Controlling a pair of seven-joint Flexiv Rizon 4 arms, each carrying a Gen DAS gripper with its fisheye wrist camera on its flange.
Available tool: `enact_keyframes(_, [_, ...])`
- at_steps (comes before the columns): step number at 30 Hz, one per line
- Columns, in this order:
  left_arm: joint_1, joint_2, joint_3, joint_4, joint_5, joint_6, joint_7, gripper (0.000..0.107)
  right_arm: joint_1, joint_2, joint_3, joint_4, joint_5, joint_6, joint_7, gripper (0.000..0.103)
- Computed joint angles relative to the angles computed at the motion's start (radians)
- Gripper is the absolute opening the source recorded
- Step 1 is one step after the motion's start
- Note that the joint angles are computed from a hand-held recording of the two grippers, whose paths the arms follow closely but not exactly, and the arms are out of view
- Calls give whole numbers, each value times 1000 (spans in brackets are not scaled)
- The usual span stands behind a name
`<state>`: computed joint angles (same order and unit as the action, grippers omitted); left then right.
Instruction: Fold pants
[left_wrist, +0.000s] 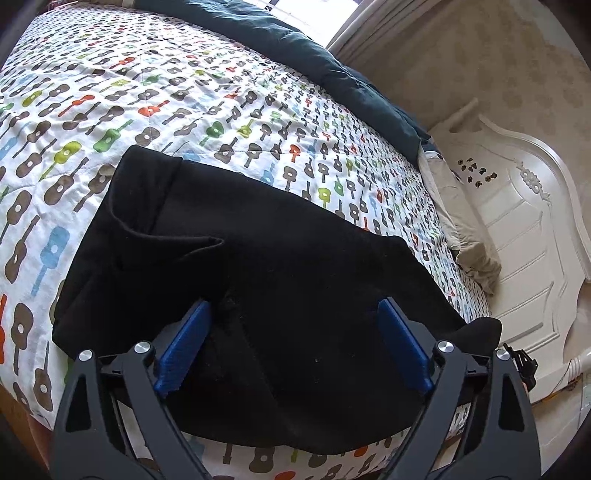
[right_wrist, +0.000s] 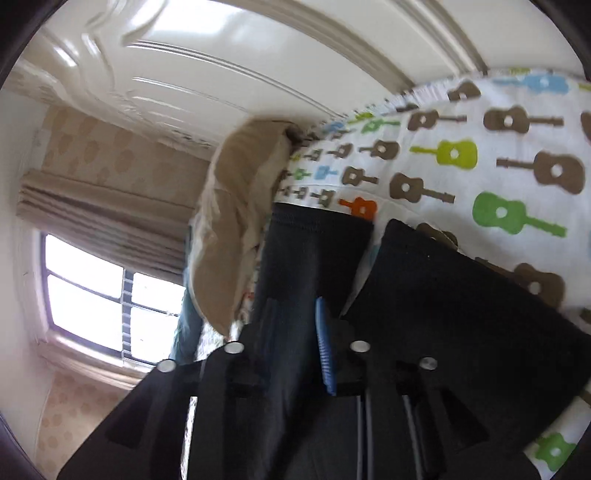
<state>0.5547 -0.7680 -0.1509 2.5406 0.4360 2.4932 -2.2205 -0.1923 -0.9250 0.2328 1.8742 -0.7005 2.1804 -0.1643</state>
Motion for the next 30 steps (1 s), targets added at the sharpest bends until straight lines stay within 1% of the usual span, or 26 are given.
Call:
enact_keyframes(1, [12,-7,-5,-2,11,6,-8,91,8,-2,-1,-6,13,-23,16,32])
enact_keyframes(2, [21,-12,-9,-2,18,11,-14,91,19,-1,-4,-4,44,-23,22,33])
enact_keyframes(4, [34,-20,-15,-2,31,20,-26,91,48,8,-15,16,121,-2,22,35])
enact_keyframes(5, [39,-22,-17,-3,36,20,-29,91,56,13,-19,25,138,6,16,37])
enact_keyframes(7, [44,-22,-19,-4,45,17,-32,91,91,25,-46,41,200,13,-4,38])
enact_keyframes(9, [43,-21,-18,-5,45,13,-31,91,61,-1,-19,20,165,9,5,38])
enact_keyframes(11, [37,-18,-15,-4,40,12,-29,91,52,-26,-11,-8,153,18,8,38])
enact_keyframes(13, [34,-19,-14,-4,37,14,-31,91,33,-56,6,-50,110,12,24,38])
enact_keyframes(14, [34,-20,-14,-4,36,16,-32,91,36,-56,1,-58,102,5,23,37])
enact_keyframes(15, [34,-20,-14,-5,36,16,-33,91,47,-51,-10,-63,98,-1,12,35])
enact_keyframes(16, [34,-20,-14,-6,36,15,-32,91,53,-48,-16,-64,94,-2,1,20])
enact_keyframes(17, [35,-20,-14,-6,38,14,-32,91,53,-49,-15,-65,91,9,-8,9])
enact_keyframes(21, [41,-12,-18,-9,45,-5,-27,91,91,-9,-44,-6,178,100,-46,7])
enact_keyframes(25, [55,-18,-24,-11,57,-5,-27,91,132,97,-90,123,270,209,-125,6])
enact_keyframes(28, [48,-19,-20,-10,52,1,-23,91,133,151,-106,207,300,243,-152,6])
enact_keyframes(30, [34,-20,-13,-8,41,9,-18,91,123,162,-108,251,310,249,-151,6])
